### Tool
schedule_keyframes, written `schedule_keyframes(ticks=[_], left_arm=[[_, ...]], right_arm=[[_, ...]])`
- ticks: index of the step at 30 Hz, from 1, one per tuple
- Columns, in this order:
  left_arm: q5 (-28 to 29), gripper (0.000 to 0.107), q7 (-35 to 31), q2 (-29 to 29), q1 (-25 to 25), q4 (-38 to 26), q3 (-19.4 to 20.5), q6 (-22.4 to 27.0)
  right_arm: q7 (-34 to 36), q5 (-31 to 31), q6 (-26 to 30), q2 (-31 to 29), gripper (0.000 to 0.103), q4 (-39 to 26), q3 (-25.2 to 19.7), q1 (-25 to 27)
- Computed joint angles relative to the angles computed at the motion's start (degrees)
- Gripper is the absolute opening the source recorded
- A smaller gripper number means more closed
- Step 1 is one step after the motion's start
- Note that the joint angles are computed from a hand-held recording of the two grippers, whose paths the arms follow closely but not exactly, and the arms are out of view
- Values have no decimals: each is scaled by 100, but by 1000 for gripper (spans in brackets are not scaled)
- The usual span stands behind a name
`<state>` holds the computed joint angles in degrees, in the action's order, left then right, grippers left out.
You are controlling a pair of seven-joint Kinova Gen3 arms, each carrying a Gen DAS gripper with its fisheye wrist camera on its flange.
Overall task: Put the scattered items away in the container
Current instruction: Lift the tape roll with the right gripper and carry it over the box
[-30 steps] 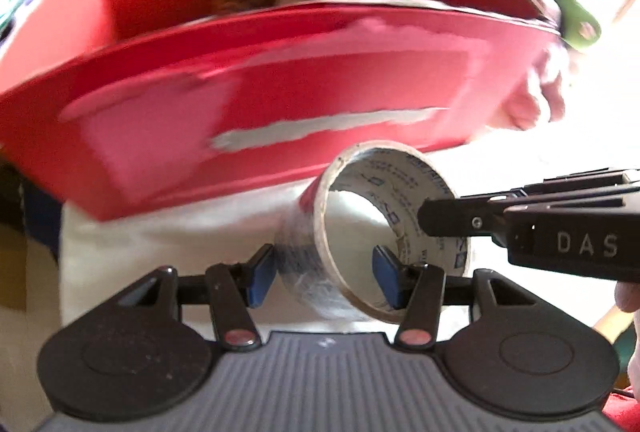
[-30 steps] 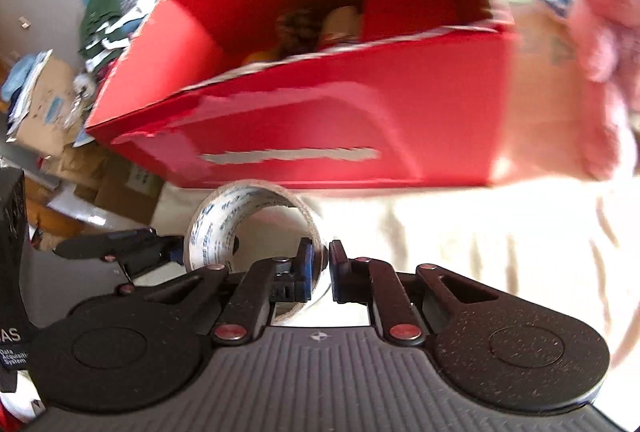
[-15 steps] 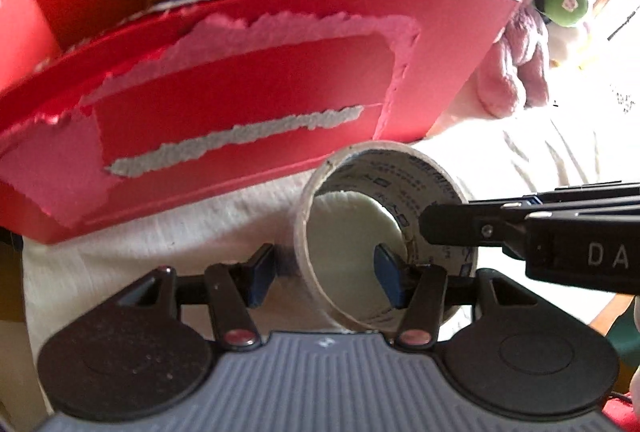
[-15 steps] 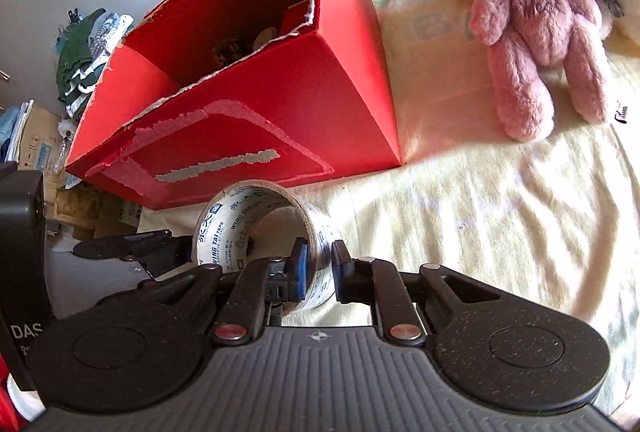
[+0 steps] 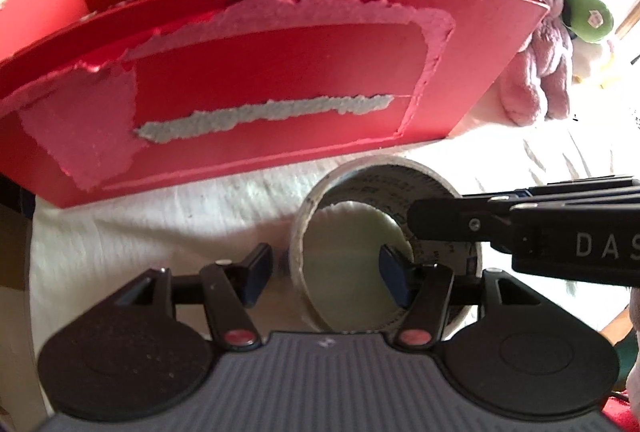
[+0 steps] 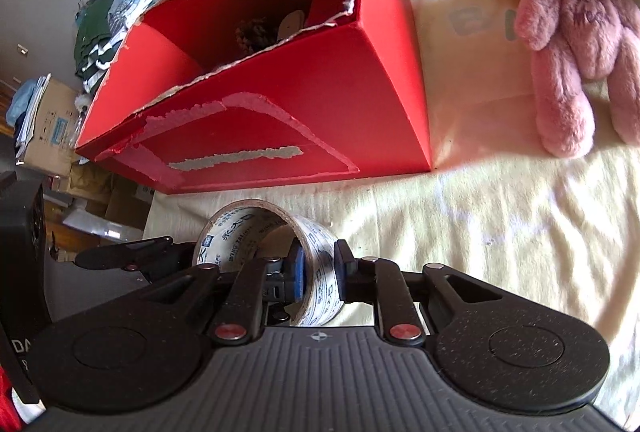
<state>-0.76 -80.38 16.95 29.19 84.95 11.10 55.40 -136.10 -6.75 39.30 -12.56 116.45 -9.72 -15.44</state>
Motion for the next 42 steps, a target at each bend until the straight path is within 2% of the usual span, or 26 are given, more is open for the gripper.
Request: schedule_keyframes(ticks=[7, 12, 18, 25, 36, 42], left_arm=[[-159, 63, 363, -13, 103, -84, -56, 239], [-375, 63, 739, 1, 292, -158, -64, 398], [-602, 58, 1253, -16, 560, -128, -33, 389], [-1000, 56, 1898, -62, 924, -200, -8, 386], [-1519, 56, 2242, -343, 1149, -436, 67, 718], [-1747, 56, 2303, -345, 1112, -399, 83, 487]], right_arm=[[427, -244, -18, 22, 16, 12, 180, -63], [931, -746, -55, -5, 18, 152, 450, -103], [1467, -1089, 29, -136, 17, 256, 587, -71], [1868, -1143, 90, -286, 16, 275, 597, -5], [2338, -1280, -99, -519, 16, 276, 640, -62], [2454, -1263, -310, -680, 16, 282, 577, -88]])
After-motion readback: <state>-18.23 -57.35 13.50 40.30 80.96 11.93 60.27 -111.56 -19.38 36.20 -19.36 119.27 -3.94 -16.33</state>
